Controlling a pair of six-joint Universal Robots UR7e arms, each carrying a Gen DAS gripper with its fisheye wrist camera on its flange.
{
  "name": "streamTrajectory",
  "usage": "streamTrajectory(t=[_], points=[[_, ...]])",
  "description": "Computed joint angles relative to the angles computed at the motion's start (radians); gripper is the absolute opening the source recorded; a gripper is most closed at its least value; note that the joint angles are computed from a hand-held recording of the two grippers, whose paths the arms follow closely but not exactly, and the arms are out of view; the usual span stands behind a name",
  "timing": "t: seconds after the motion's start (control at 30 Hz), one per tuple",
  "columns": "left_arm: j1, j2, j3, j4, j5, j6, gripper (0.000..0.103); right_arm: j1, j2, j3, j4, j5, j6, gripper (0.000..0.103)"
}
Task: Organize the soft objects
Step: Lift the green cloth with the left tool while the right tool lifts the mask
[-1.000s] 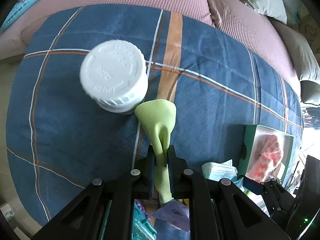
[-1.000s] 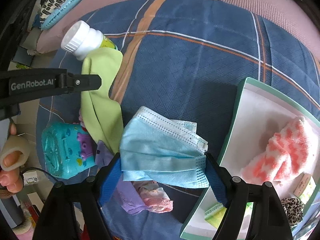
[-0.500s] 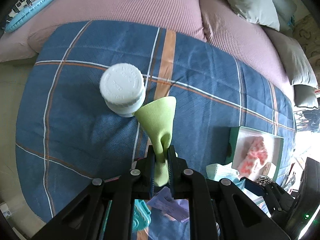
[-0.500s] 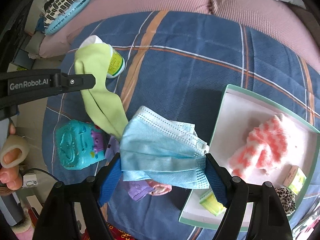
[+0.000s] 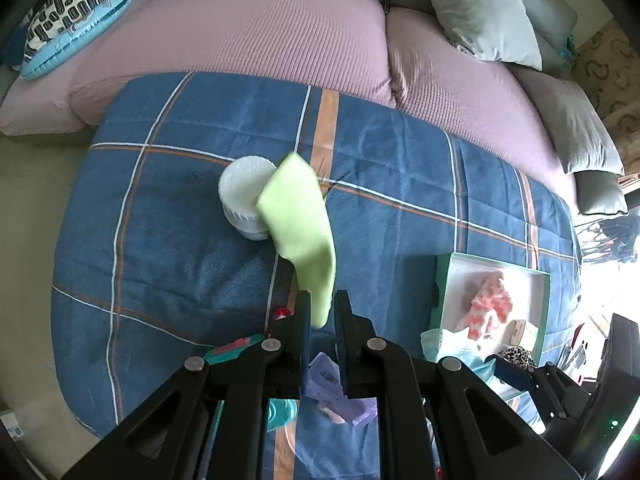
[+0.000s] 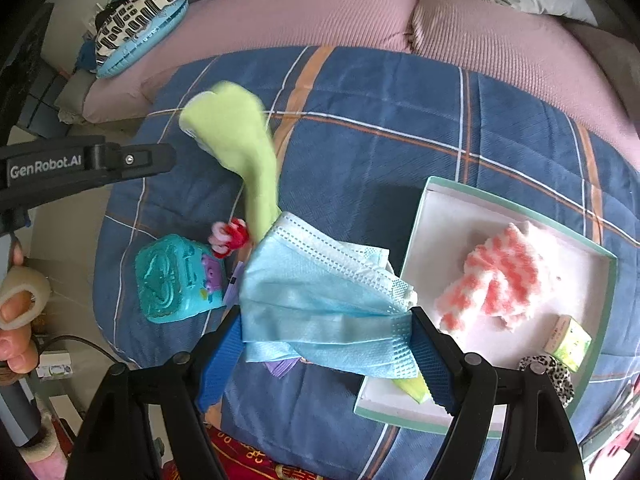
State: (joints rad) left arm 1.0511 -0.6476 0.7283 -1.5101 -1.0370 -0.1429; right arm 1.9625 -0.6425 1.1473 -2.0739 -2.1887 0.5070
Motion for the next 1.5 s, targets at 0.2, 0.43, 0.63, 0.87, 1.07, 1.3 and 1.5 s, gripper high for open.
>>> streamTrajectory(t=[0.2, 0.43, 0.63, 0.87, 1.07, 1.3, 1.5], points=[[0.000, -0.009, 0.020, -0.003, -0.004, -0.007, 0.012, 0.012, -0.010, 0.004, 0.014, -0.014, 0.009, 0.081], [0.019, 0.046, -0.014, 0.004, 0.001, -0.026, 0.012, -0.004, -0.013, 0.011, 0.011, -0.017, 0.000, 0.081], [0.039, 0.128, -0.082, 0.023, 0.013, -0.044, 0.024, -0.034, -0.019, 0.020, -0.012, -0.010, -0.025, 0.081], [0.063, 0.206, -0.139, 0.045, 0.037, -0.063, 0.041, -0.060, -0.018, 0.020, -0.018, -0.011, -0.057, 0.081], [0.060, 0.230, -0.138, 0.042, 0.097, -0.045, 0.043, -0.077, -0.017, 0.025, -0.038, 0.002, -0.074, 0.081], [0.062, 0.241, -0.118, 0.034, 0.118, -0.037, 0.047, -0.079, -0.016, 0.029, -0.041, 0.004, -0.083, 0.081], [0.061, 0.228, -0.061, 0.015, 0.145, -0.052, 0.048, -0.080, -0.014, 0.029, -0.043, 0.005, -0.084, 0.081]])
